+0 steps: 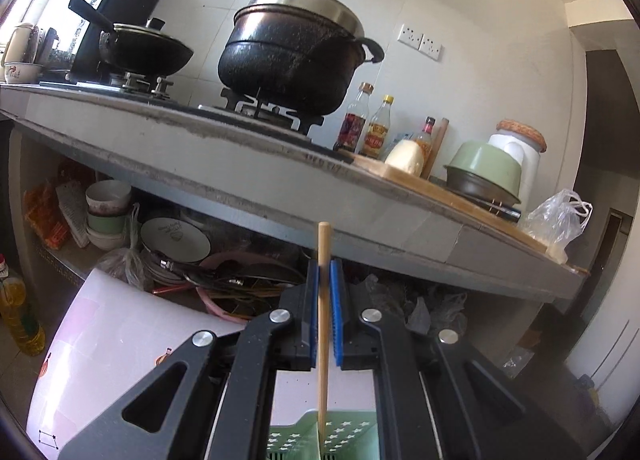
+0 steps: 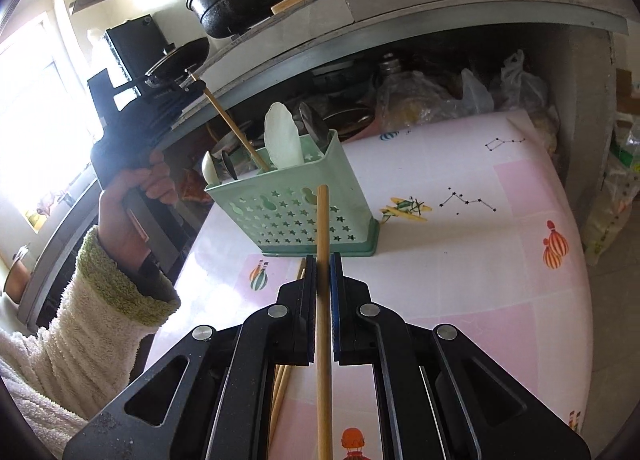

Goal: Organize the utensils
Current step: 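Insert the chopstick into the caddy with the left tool while the right tool carries its chopstick, then lower the chopstick into the green caddy and open the right tool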

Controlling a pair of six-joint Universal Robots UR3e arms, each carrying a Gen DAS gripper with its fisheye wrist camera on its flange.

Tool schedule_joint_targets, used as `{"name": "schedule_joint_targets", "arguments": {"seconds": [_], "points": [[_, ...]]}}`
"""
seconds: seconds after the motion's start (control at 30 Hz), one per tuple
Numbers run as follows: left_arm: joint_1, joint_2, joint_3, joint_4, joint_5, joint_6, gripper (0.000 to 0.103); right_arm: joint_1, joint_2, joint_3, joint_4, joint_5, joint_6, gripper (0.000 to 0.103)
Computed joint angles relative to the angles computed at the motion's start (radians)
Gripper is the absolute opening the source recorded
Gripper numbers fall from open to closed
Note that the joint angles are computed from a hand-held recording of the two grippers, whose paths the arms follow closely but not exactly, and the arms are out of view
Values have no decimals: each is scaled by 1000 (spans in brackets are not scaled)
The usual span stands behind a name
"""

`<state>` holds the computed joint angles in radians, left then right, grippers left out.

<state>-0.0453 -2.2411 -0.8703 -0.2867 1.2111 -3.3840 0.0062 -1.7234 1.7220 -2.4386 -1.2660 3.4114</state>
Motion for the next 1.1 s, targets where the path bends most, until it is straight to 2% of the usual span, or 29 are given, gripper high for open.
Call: {"name": "schedule_joint_targets", "arguments": {"seconds": [0.4,0.47,0.53,0.67,0.93,1.03,1.1], "points": [[25,119,-261,21,-77,111,7,33,27,-36,7,-37,2,4],[35,147,-304,25,-86,112,15,39,30,-46,11,-48,3,4],[46,180,-356,44,-93,107,31,48,35,-61,16,-63,3,4],[74,258,-466,90,-127,105,41,60,58,-113,22,-80,-3,4],[167,513,-813,227,-209,161,57,106,267,-423,-40,-73,-53,4],[211,616,-945,239,-231,200,60,111,408,-619,-75,-42,-44,5],[239,681,-1023,232,-235,235,61,127,529,-790,-92,-57,-41,4]]}}
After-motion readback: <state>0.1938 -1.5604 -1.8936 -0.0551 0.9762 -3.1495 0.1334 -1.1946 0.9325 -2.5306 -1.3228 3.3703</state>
